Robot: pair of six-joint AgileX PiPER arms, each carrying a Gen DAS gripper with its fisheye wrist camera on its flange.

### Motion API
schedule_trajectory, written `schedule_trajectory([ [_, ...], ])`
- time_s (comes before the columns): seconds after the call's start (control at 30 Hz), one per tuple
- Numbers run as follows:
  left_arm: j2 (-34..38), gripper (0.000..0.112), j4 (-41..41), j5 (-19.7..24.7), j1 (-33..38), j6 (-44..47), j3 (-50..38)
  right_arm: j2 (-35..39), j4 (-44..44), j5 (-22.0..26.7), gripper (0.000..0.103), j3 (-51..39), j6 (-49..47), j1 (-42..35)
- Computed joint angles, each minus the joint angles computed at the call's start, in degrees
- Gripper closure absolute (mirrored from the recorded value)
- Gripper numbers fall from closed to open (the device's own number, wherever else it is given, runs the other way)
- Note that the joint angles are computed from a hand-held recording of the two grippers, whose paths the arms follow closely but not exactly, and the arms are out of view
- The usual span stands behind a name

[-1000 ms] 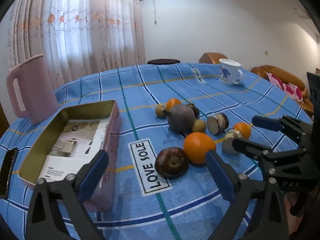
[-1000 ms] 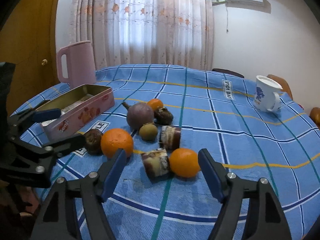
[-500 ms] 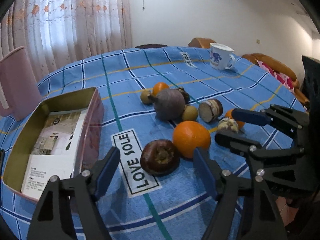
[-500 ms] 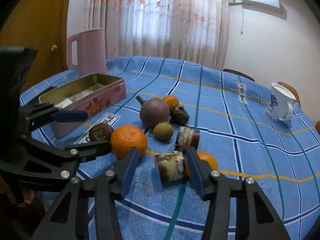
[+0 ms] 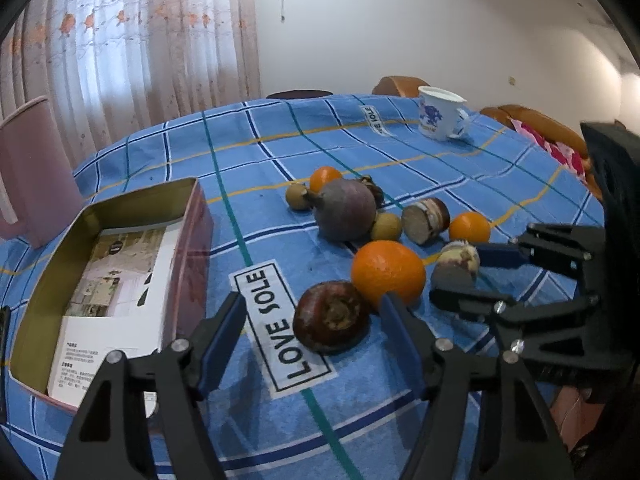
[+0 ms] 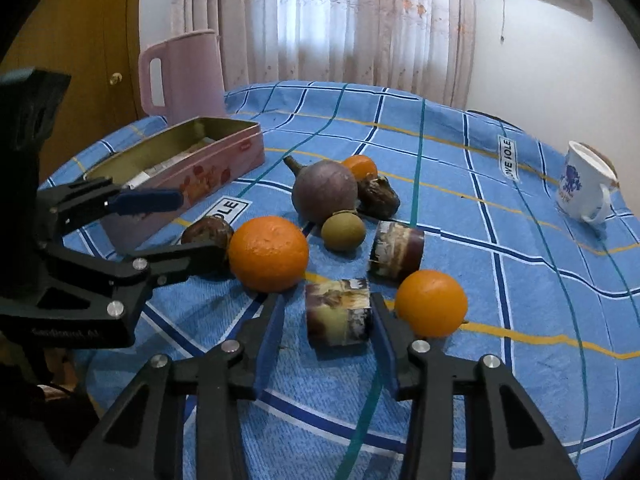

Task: Organize fruits
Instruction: 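Grasp the dark brown round fruit with the left gripper while the right grasps a brown cylindrical cake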

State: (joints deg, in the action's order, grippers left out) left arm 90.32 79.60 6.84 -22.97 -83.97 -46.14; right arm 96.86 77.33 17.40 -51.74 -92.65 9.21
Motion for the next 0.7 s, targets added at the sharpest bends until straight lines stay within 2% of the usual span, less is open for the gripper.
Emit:
schedule_trajectory([
  [0.13, 1.99, 0.041, -13.07, 3.92, -2.24, 14.78, -2.49, 0.13, -1.16, -0.70, 0.059, -0.13, 0.70, 0.65],
  [0.27, 4.27, 0.041, -21.67, 5.77, -2.64, 24.42, -5.64, 0.17, -1.73, -0.24, 0.059, -0.29, 1.50, 0.46],
  [0.33, 4.49, 0.050, -18.59, 6.47, -2.65, 21.28, -5.80, 0.03, -1.23, -0.48, 0.059, -0.10, 0.81, 0.54],
  [0.4, 4.28, 0.059, -13.19, 7.13, -3.10, 16.37, -5.08, -0.25, 0.04, -0.86, 0.066, 0.42, -1.05, 0.84],
  [0.43, 4.05, 0.064, -10.49, 7.69, -3.40, 13.46, -4.60, -0.28, 0.79, -0.86, 0.066, 0.55, -2.03, 0.85],
  [0.5, 2.92, 0.069, -5.87, 6.83, -3.19, 8.72, -3.06, -0.45, 1.76, -0.76, 0.067, 0.79, -2.87, 0.88],
  [0.7, -0.49, 0.070, 3.70, -0.69, 1.00, -2.64, 0.12, -1.04, 7.32, -0.29, 0.071, 1.76, -8.50, 0.65],
])
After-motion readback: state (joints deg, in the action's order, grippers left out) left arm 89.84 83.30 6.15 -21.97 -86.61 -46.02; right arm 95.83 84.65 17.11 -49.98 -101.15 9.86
